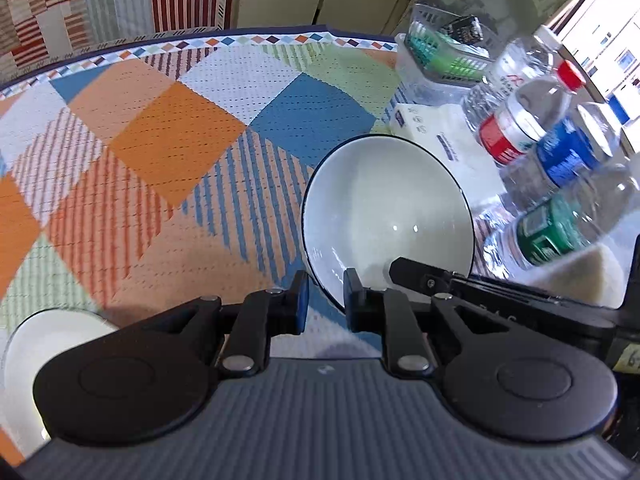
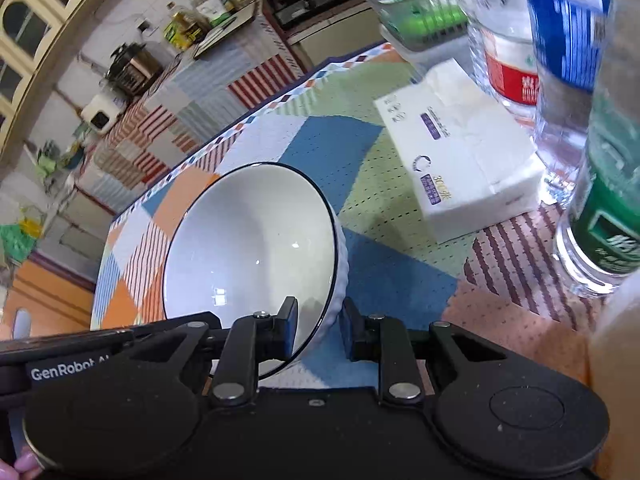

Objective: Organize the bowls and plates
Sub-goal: 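Lift the bowl with the left gripper and carry it over the bowl pair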

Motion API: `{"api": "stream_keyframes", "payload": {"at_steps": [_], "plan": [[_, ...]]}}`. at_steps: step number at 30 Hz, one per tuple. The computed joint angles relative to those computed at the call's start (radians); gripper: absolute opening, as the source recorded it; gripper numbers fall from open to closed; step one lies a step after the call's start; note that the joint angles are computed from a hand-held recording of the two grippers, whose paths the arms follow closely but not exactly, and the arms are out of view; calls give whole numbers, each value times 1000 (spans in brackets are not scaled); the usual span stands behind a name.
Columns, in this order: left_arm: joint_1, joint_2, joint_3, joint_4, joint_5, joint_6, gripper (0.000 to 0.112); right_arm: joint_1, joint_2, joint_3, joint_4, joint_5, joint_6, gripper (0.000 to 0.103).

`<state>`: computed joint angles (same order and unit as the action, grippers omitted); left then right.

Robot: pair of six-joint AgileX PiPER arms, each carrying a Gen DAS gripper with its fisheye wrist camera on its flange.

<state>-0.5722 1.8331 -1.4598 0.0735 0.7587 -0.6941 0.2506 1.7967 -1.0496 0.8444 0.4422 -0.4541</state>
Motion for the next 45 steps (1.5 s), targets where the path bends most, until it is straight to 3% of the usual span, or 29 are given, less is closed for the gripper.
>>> {"api": "stream_keyframes", "payload": {"at_steps": [10,16,23,33,45], "plan": [[-139,-176,31,150,185,-110,16,57,-256,103,-186,67,161,27],[-217,-286,96,185,233,-180,16,78,-396,171,-224,110,210,27],[-316,-374,143,233,292,-261,16,135,-558,273,-289,93,307,27],[-326,-398,259,217,218,-329,16,152,-566,327,-270,80,288,27],[-220,-325,328,41,120,-229,15,183,-452,353,-289,22,268,27]]}}
